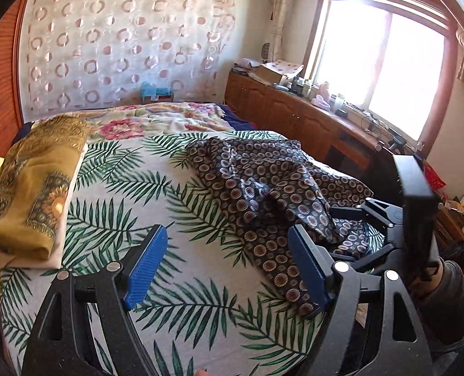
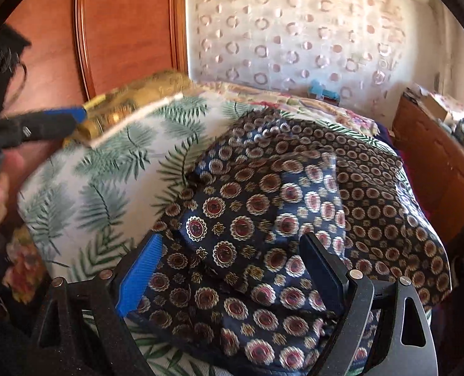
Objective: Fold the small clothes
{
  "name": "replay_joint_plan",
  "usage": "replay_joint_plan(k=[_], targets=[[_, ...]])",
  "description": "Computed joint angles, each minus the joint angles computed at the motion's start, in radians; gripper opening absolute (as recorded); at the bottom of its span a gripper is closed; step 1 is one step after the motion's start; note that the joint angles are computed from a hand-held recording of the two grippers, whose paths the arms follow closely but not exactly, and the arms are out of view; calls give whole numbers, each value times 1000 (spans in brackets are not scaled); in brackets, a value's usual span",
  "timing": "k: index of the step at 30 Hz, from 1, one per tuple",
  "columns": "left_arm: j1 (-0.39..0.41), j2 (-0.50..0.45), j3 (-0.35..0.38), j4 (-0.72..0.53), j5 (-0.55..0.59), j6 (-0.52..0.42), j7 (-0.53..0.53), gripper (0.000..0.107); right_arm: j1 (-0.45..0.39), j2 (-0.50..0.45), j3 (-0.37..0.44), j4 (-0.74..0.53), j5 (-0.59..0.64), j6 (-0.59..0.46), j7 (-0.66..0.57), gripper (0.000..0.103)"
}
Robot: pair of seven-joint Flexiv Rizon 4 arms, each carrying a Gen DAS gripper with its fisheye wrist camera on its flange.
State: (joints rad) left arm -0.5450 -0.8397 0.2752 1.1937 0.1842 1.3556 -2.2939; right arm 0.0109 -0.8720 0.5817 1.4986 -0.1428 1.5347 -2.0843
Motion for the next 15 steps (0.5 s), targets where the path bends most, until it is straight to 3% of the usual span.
replay_joint_plan(k=[1,3,4,5,6,9,11,15], targets=[[1,-1,-1,1,0,0,0,80,33,7,-48,-2,-7,1,14,78],[1,-1,-3,3,-1,0,0,80,86,16,-128,-9,-26,-12,38,38],[2,-2,-5,4,-1,2,1,80,93,14,-142,-15,-32,-14,40,31],[3,-4,-7,4,-2,1,3,80,86,9,-137,-23,-34,-19,36,14],[4,-6,-9,3,-2,1,5,80,83,9,-136,-27,-32,-18,37,6],[11,-13,-25,-2,-11,7,18,80,52,6,-121,-35,-15,27,44,4],[16,-18,-37,-6,-21,11,28,80,72,29,-192,-23,3,79,108,4],[15,-41,-44,-41,-35,-4,53,80,19,24,-204,-62,21,67,225,4]])
